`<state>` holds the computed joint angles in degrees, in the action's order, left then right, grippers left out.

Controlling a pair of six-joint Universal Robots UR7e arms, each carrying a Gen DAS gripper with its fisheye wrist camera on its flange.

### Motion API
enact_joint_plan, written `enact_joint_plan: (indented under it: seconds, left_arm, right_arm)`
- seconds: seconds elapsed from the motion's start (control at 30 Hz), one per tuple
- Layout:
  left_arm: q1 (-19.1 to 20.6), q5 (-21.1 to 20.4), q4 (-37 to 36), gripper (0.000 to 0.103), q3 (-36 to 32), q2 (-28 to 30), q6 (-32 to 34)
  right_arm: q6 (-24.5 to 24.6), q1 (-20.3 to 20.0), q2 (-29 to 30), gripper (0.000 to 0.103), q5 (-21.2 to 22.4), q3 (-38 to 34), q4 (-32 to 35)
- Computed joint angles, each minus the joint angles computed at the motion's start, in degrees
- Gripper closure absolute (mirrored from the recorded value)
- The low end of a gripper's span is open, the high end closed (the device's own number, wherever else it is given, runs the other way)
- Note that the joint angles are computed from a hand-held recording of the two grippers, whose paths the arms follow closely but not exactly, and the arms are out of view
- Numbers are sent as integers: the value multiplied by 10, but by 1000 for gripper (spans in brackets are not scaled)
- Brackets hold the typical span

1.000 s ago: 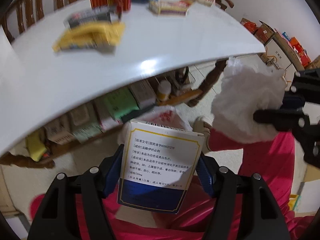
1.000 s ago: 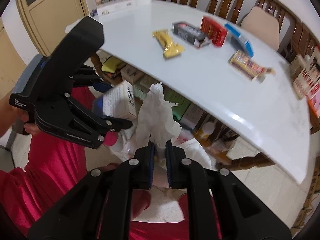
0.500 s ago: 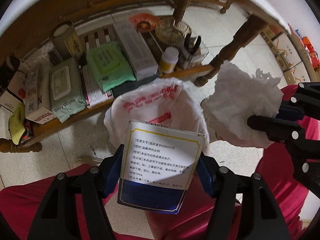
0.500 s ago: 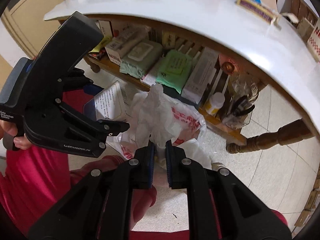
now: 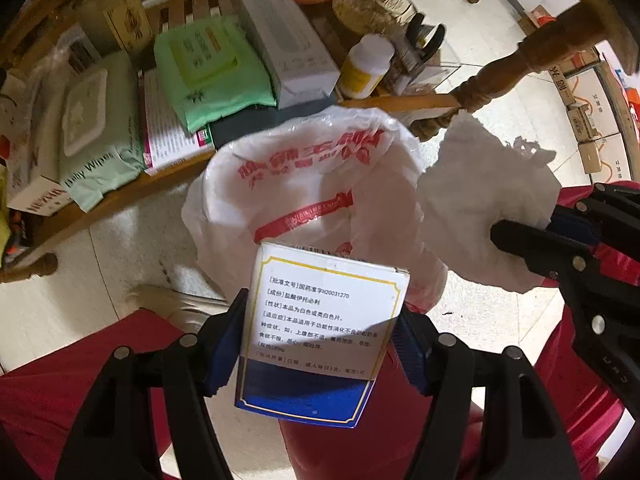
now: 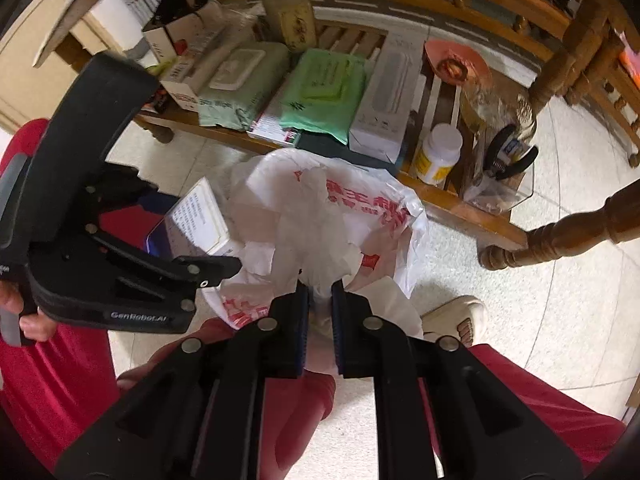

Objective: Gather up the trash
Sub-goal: 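Carry the medicine box and tissue down toward the white plastic bag, then open the left tool over the bag while the right tool releases the tissue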

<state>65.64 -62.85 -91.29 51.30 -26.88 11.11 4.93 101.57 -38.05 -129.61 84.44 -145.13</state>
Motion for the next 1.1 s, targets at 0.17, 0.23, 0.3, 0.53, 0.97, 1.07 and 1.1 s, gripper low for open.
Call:
enact_joint_plan:
  seconds: [0.17, 0.23, 0.3, 0.53, 0.97, 1.07, 1.1]
  left_arm:
    - [8, 1, 35, 38, -39, 31, -21]
    - [12, -3, 56, 38, -63, 47, -33]
    - [16, -3, 69, 38, -83, 62, -43]
    - [26, 3, 108, 38, -134, 102, -71]
    - [25, 47, 119, 29, -146, 117, -85]
    - [26, 53, 134, 24, -161, 124, -95]
    - [26, 54, 134, 23, -162, 125, -97]
  right_arm:
    - [9, -17, 16, 92, 11, -20, 13]
    - [13, -24, 23, 92, 19, -31, 19]
    - [18, -31, 30, 92, 24, -40, 28]
    - [34, -54, 49, 91, 30, -65, 53]
    - [51, -67, 63, 54, 37, -81, 71]
    - [54, -69, 62, 52, 39, -80, 65]
    - [54, -69, 61, 52, 39, -79, 64]
